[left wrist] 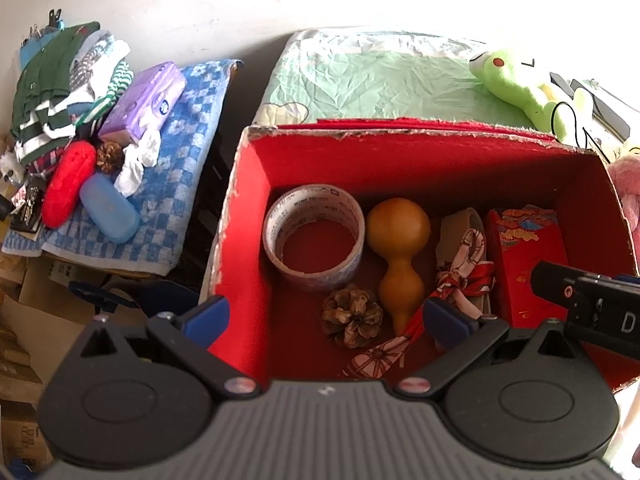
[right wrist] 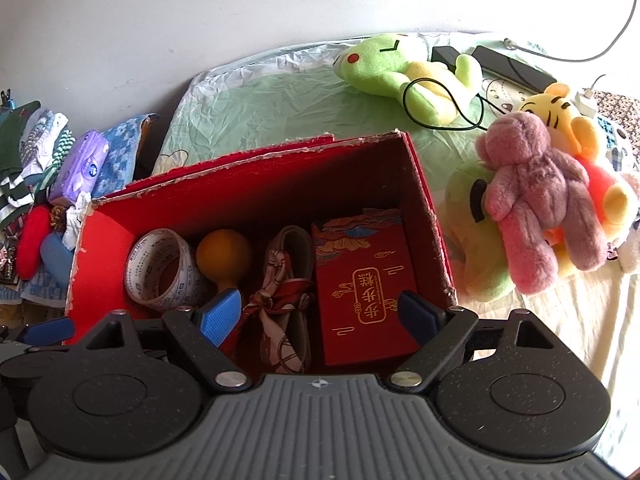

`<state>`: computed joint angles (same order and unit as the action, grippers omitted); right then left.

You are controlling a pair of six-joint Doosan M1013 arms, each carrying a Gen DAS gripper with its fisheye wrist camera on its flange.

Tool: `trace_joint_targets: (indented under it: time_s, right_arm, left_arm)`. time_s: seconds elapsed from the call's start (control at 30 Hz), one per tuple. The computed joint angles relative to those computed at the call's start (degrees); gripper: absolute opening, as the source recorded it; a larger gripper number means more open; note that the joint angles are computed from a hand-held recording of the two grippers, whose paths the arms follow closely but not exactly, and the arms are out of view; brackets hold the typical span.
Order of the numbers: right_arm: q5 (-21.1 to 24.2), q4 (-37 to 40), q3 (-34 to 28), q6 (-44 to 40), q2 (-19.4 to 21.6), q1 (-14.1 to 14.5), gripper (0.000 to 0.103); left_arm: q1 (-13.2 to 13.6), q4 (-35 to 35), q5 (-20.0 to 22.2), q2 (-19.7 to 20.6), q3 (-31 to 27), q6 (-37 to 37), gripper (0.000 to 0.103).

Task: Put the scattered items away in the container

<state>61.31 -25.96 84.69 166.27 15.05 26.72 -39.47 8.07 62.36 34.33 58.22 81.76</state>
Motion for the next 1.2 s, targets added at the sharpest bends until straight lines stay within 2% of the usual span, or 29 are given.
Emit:
trace_joint_targets:
  time_s: [0.13,0.43,0.67,0.8,0.87,1.2]
  right_arm:
    - [2.4,-2.8,-0.7,0.1,0.5,0.9,0.088]
    - [3.8,-4.9,-0.2,1.1,0.2,1.4,0.088]
    - [7.6,-8.6,-1.0,1.1,1.0,2.4,0.088]
    - [6.5,-8.3,-0.4,1.2,0.5,2.2,0.087]
    - [6.0,-7.7,-0.3,0.8,0.4,2.1,0.083]
    - [4.8,-7.5,-0.4,1.2,0.2,1.7,0.083]
  left_arm:
    - [-0.3,0.5,-0.4,0.0,0.3,0.1,0.103]
    - [-0.4,0.2,-1.3,-0.4,1.0,1.0,0.103]
    - [-0.5,0.6,-1.4,-0.6,1.4,0.6,0.103]
    - [-0.6,1.0,-1.8,-0.8,1.7,0.4,0.103]
    - [-0.8,1.3,-2.1,-0.9,1.9,0.3,0.103]
    - [-1.0,2.5,-3.7,-0.8,1.4,-0.7,0.103]
